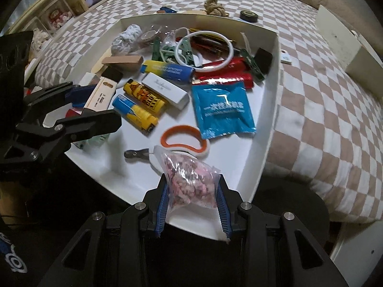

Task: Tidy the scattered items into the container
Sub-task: 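Carry the candy bag with right tool while left tool carries the white box over the tray, then lower the clear pink-candy bag into the tray and open the right tool, then lower the white box into the tray and open the left tool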

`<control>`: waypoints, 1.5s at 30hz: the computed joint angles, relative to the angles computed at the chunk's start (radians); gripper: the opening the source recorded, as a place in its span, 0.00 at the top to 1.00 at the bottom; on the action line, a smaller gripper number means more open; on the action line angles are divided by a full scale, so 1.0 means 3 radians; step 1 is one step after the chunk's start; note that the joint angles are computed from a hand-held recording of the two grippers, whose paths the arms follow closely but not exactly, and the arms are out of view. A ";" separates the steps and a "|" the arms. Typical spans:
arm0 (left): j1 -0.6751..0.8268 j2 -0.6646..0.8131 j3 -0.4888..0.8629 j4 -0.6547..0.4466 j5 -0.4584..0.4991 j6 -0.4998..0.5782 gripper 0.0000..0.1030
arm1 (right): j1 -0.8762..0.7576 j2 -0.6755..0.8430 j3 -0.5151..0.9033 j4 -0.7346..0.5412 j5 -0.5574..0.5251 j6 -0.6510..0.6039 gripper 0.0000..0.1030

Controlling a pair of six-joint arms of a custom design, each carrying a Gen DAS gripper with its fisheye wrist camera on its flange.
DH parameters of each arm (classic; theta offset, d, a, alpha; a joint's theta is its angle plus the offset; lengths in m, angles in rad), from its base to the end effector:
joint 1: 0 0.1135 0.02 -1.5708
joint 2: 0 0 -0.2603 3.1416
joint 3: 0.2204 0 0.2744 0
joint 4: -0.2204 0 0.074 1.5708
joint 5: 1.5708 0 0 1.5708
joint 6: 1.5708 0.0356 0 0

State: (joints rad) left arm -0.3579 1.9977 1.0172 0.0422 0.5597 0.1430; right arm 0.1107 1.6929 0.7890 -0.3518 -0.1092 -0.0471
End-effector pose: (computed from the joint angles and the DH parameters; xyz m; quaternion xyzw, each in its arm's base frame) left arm 0.3570 -0.1537 0.0774 0.3096 0.8636 -0.2931 0.2690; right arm 0.2961 0.0368 0.0946 -0.0863 0.9824 0.0588 0.1549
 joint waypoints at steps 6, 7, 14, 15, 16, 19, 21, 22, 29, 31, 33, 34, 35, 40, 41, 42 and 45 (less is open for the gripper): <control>-0.0041 -0.0010 -0.0025 -0.0048 -0.0048 -0.0033 0.43 | -0.0165 -0.0154 -0.0124 -0.0042 -0.0224 0.0008 0.63; -0.0042 -0.0014 -0.0025 -0.0066 -0.0037 -0.0046 0.43 | -0.0177 -0.0189 -0.0153 -0.0041 -0.0246 0.0009 0.63; -0.0050 -0.0050 0.0001 -0.0307 0.0094 -0.0164 0.43 | -0.0196 -0.0436 -0.0333 0.0071 -0.0359 0.0052 0.41; -0.0058 -0.0055 0.0000 -0.0336 0.0093 -0.0162 0.43 | -0.0225 -0.0474 -0.0358 0.0085 -0.0411 0.0041 0.41; -0.0070 -0.0058 0.0002 -0.0363 0.0080 -0.0159 0.43 | -0.0251 -0.0495 -0.0371 0.0099 -0.0457 0.0039 0.41; -0.0131 -0.0055 -0.0001 -0.0409 -0.0033 -0.0179 0.43 | -0.0299 -0.0557 -0.0421 0.0186 -0.0560 0.0077 0.41; -0.0159 -0.0037 0.0015 -0.0451 -0.0097 -0.0236 0.43 | -0.0342 -0.0599 -0.0454 0.0243 -0.0632 0.0099 0.41; -0.0170 -0.0022 0.0029 -0.0477 -0.0128 -0.0291 0.43 | -0.0358 -0.0612 -0.0465 0.0272 -0.0660 0.0118 0.41; -0.0221 0.0026 0.0137 -0.0753 -0.0355 -0.0533 0.43 | -0.0511 -0.0667 -0.0509 0.0476 -0.0890 0.0215 0.41; -0.0233 0.0021 0.0149 -0.0807 -0.0409 -0.0568 0.43 | -0.0532 -0.0657 -0.0506 0.0540 -0.0928 0.0259 0.41; -0.0235 0.0017 0.0159 -0.0850 -0.0409 -0.0604 0.43 | -0.0543 -0.0619 -0.0489 0.0596 -0.0975 0.0302 0.41; -0.0235 0.0016 0.0166 -0.0876 -0.0405 -0.0619 0.43 | -0.0547 -0.0601 -0.0480 0.0622 -0.1001 0.0319 0.41; -0.0237 0.0015 0.0175 -0.0899 -0.0407 -0.0633 0.43 | -0.0547 -0.0586 -0.0472 0.0651 -0.1028 0.0339 0.40; -0.0252 0.0052 0.0288 -0.1071 -0.0411 -0.0737 0.43 | -0.0525 -0.0521 -0.0405 0.0780 -0.1105 0.0437 0.40; -0.0255 0.0064 0.0320 -0.1122 -0.0427 -0.0767 0.43 | -0.0514 -0.0511 -0.0389 0.0803 -0.1109 0.0455 0.40; -0.0258 0.0075 0.0351 -0.1171 -0.0446 -0.0798 0.43 | -0.0507 -0.0506 -0.0378 0.0820 -0.1110 0.0462 0.41; -0.0264 0.0110 0.0429 -0.1279 -0.0474 -0.0870 0.43 | -0.0461 -0.0496 -0.0353 0.0883 -0.1025 0.0484 0.41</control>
State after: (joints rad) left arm -0.4370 2.0306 1.1460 -0.3415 0.4174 -0.1181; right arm -0.0275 1.5441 0.6831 -0.0870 -0.4167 0.0981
